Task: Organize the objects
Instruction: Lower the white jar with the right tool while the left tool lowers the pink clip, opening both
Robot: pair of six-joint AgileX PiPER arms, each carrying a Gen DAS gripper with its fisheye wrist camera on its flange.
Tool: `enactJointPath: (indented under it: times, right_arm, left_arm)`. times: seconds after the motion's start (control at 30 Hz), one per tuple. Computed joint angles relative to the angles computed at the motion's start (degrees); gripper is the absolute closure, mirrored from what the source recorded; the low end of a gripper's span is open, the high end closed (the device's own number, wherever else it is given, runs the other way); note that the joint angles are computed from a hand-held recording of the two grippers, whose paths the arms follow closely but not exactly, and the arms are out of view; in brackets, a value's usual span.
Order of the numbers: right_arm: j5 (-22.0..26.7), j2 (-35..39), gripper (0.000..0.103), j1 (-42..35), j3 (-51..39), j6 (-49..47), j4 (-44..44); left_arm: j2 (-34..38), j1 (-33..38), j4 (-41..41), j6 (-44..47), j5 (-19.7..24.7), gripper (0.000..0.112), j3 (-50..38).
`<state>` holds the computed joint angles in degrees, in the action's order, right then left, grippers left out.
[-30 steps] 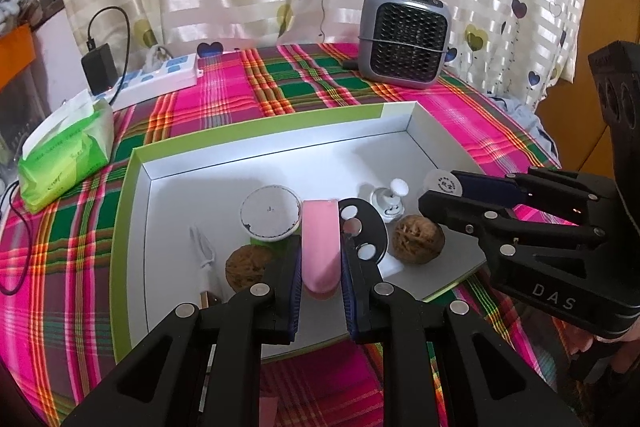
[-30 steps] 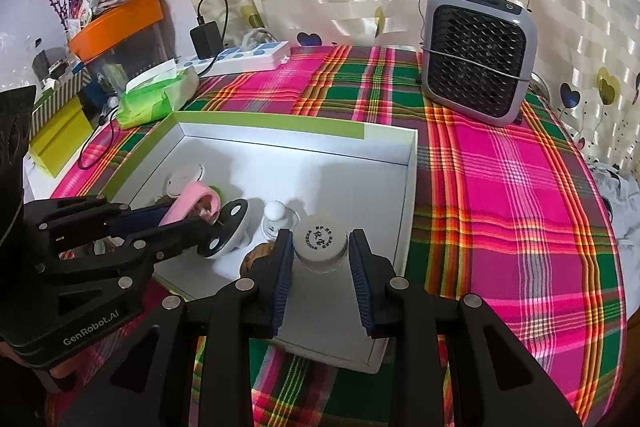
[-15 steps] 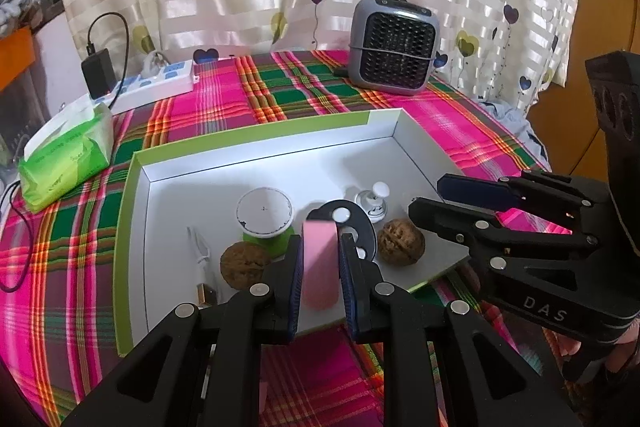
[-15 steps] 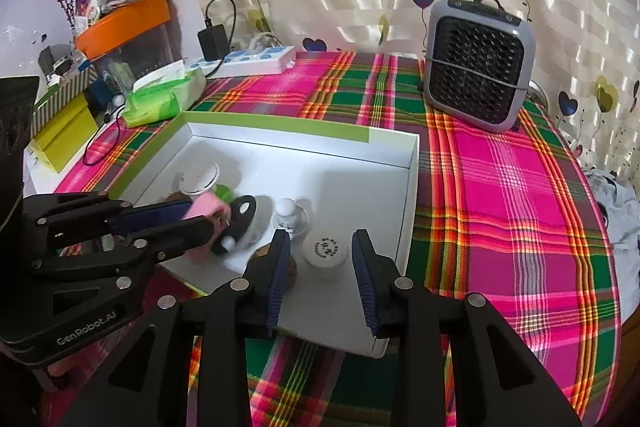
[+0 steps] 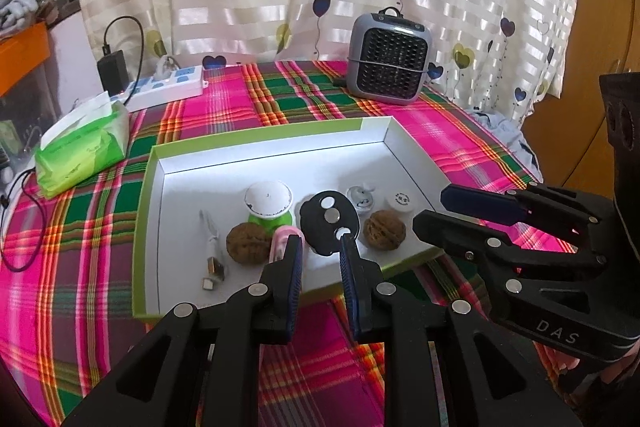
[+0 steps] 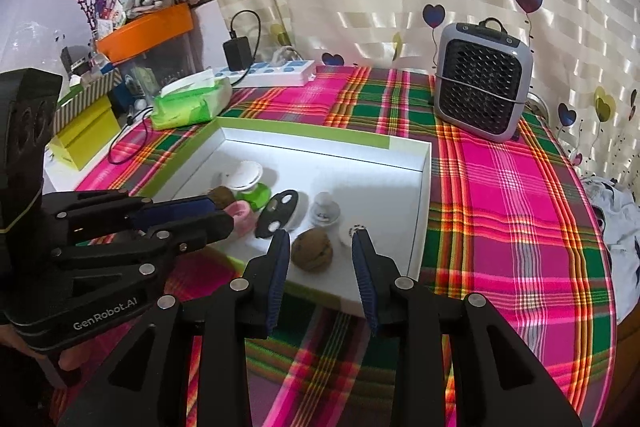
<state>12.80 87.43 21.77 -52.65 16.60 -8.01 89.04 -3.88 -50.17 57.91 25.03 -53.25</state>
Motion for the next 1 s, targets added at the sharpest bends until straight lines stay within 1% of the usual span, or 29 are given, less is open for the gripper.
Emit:
enactJointPath:
  times: [0.4, 0.53, 0.73, 0.87, 1.0]
  right_arm:
    - [-0.3, -4.9, 0.069, 5.7, 3.8, 12.0, -10.7]
    - [-0.2, -6.1, 0.069, 7.4, 4.9, 17.6, -15.4]
    - [-0.1, -7.5, 0.069, 9.0, 6.0, 21.4, -18.4]
    - [-0.3, -8.1, 0.069, 9.9, 6.8, 22.9, -19.7]
    - [-0.7, -8.9, 0.069, 10.6, 7.6, 25.0, -21.3]
  left_arm:
    - [-6.4, 2.0, -2.2, 2.0, 1.1, 0.095, 5.5]
    - [-8.5, 3.0, -2.2, 2.2, 1.8, 0.095, 7.2]
    - [-8.6, 3.5, -2.9, 3.2, 2.3, 0.095, 7.3]
    - [-10.8, 4.9, -3.8, 4.7, 3.3, 0.095, 9.5]
    - [-11.2, 5.3, -3.8, 4.9, 3.6, 0.095, 9.9]
